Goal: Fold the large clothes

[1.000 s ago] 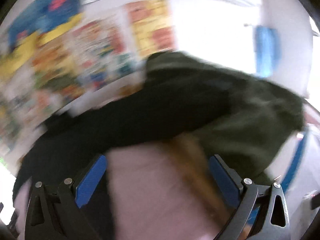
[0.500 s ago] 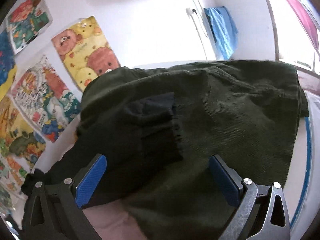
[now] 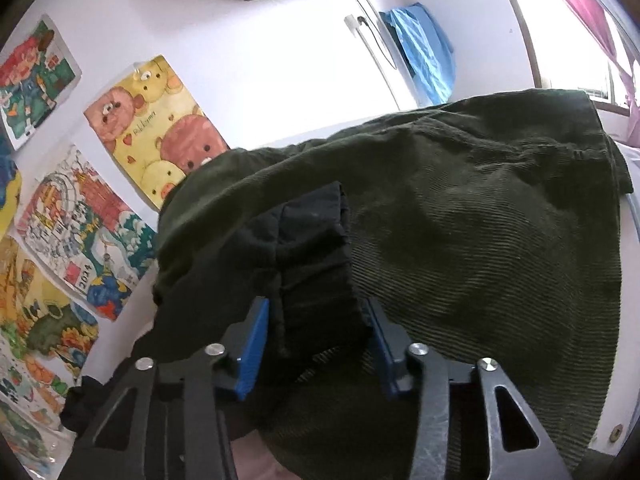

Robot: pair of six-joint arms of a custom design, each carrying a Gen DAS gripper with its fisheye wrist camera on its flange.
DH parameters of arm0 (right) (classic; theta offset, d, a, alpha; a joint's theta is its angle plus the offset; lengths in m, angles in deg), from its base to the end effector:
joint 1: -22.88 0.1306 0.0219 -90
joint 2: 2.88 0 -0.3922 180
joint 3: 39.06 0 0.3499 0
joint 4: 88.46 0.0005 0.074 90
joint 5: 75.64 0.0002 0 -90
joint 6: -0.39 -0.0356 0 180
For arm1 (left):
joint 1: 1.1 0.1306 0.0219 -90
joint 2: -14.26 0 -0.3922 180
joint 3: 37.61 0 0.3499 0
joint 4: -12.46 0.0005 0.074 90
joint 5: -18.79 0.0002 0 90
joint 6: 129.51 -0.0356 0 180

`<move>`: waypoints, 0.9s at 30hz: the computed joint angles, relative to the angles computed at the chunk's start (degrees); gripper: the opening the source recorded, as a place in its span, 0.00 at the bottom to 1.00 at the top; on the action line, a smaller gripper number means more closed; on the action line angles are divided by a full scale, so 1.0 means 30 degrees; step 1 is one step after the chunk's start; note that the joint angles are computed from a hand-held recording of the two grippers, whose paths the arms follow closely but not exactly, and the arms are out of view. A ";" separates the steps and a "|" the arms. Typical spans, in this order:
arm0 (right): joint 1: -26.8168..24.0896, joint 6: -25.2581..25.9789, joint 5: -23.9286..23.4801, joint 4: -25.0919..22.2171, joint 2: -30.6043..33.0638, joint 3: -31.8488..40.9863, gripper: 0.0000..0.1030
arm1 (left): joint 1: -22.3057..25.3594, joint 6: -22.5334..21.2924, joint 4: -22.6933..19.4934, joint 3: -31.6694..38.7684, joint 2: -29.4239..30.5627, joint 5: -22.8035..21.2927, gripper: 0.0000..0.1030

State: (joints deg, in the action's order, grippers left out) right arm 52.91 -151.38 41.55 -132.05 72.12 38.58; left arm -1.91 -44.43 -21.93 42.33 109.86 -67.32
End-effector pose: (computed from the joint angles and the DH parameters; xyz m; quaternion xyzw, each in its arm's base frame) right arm 0.3111 0.1604 0.4561 0.3357 0.8239 0.1409 0.4343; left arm 0.4672 -0.0095 0.3424 0.0585 0.9375 -0.0196 0.3423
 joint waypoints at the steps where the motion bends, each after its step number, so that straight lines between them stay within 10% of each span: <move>1: 0.0140 0.0261 0.0217 0.0292 -0.0036 -0.0001 0.33 | 0.0008 -0.0068 0.0176 -0.0159 -0.0002 -0.0043 0.99; 2: 0.0409 0.0653 0.0845 0.0267 0.0008 0.0214 0.11 | 0.0017 -0.0128 0.0250 -0.0255 -0.0047 -0.0091 0.99; 4: 0.0847 0.1898 0.1537 0.0786 0.0069 0.0588 0.09 | 0.0207 -0.0028 0.0316 -0.0442 -0.0377 0.0120 0.99; 16: 0.6060 1.3000 0.1704 0.5586 0.3106 0.4258 0.08 | 0.6608 -0.0352 -0.2894 -0.0551 -0.4114 0.7580 0.99; 27: 1.0683 1.9213 -0.1901 0.4023 0.9923 0.9777 0.08 | 1.3840 -0.2399 -0.8861 0.1491 -0.3820 1.6828 0.99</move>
